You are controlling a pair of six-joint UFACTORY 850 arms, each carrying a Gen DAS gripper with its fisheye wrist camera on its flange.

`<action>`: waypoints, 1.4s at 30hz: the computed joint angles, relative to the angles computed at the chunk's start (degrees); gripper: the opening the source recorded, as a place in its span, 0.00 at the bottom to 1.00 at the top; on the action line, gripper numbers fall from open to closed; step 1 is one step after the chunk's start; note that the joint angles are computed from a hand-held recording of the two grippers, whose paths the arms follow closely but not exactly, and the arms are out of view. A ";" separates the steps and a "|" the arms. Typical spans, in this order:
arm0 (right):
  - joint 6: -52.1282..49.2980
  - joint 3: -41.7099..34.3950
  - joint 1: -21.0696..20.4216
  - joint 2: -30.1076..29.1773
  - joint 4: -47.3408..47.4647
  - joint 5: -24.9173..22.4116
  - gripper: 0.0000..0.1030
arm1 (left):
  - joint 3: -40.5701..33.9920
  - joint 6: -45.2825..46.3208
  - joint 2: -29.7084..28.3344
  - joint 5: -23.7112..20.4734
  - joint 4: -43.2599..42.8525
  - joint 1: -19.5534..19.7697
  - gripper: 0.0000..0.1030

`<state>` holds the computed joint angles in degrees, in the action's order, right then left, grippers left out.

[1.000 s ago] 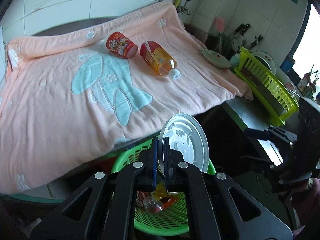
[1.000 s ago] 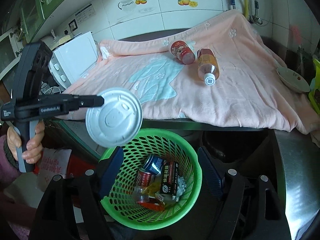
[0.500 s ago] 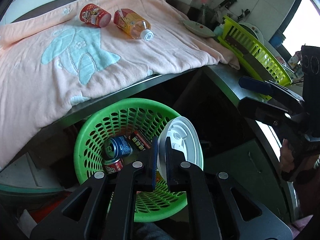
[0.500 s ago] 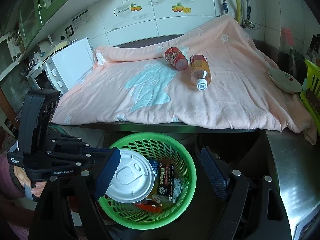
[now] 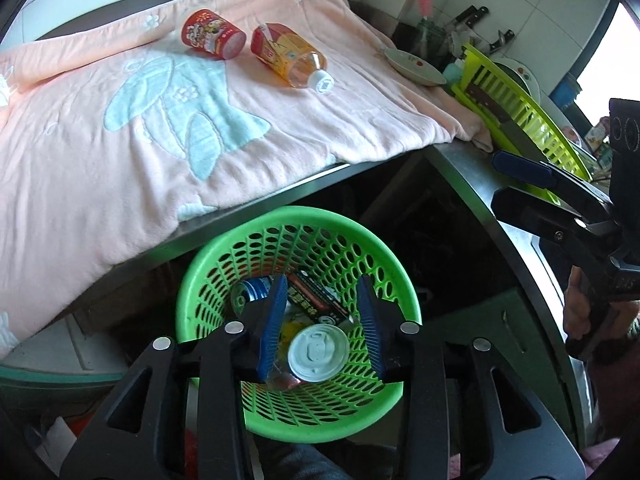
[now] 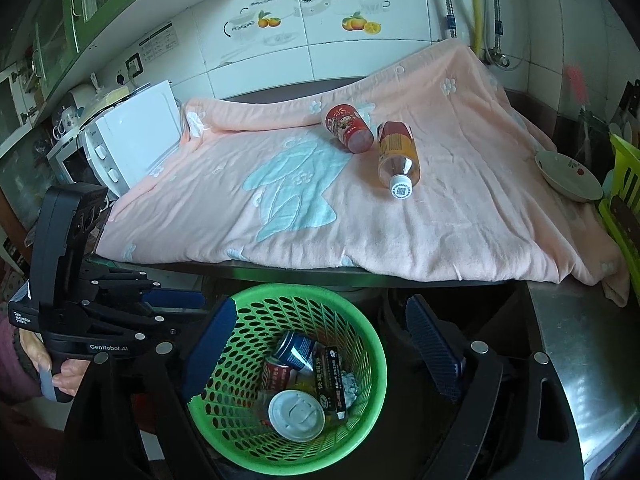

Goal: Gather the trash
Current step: 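Carry the black box and white lid over the wastebasket and open both tools, then grasp the orange juice bottle with the right tool while the left tool reaches the red cup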

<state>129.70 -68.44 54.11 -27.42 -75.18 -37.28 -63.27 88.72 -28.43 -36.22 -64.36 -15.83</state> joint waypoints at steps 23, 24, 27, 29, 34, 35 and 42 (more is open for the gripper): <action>-20.55 -13.84 -14.69 -7.98 12.60 5.04 0.85 | -19.22 -13.32 -8.50 5.59 4.07 1.27 0.66; -21.94 -14.64 -15.56 -8.57 13.70 5.14 0.85 | -20.91 -14.79 -9.45 5.50 5.00 1.22 0.68; -25.53 -16.83 -17.99 -10.26 16.72 5.95 0.85 | -25.54 -19.02 -12.17 5.50 7.56 0.83 0.68; -27.14 -18.07 -19.41 -11.28 18.12 6.79 0.85 | -28.91 -22.03 -14.21 4.84 9.29 0.62 0.68; -32.26 -22.10 -22.66 -14.60 22.69 7.61 0.85 | -38.30 -29.69 -19.75 3.22 14.18 -0.04 0.70; -33.45 -23.01 -23.20 -15.33 23.92 7.84 0.85 | -40.35 -31.24 -20.96 2.77 15.16 -0.18 0.70; -43.87 -30.47 -26.92 -21.30 34.22 7.95 0.85 | -55.61 -41.54 -29.85 -0.86 22.69 -1.78 0.77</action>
<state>85.82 -98.91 27.19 -48.72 -40.96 -29.33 -118.88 47.18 -58.28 -37.08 -41.66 -17.61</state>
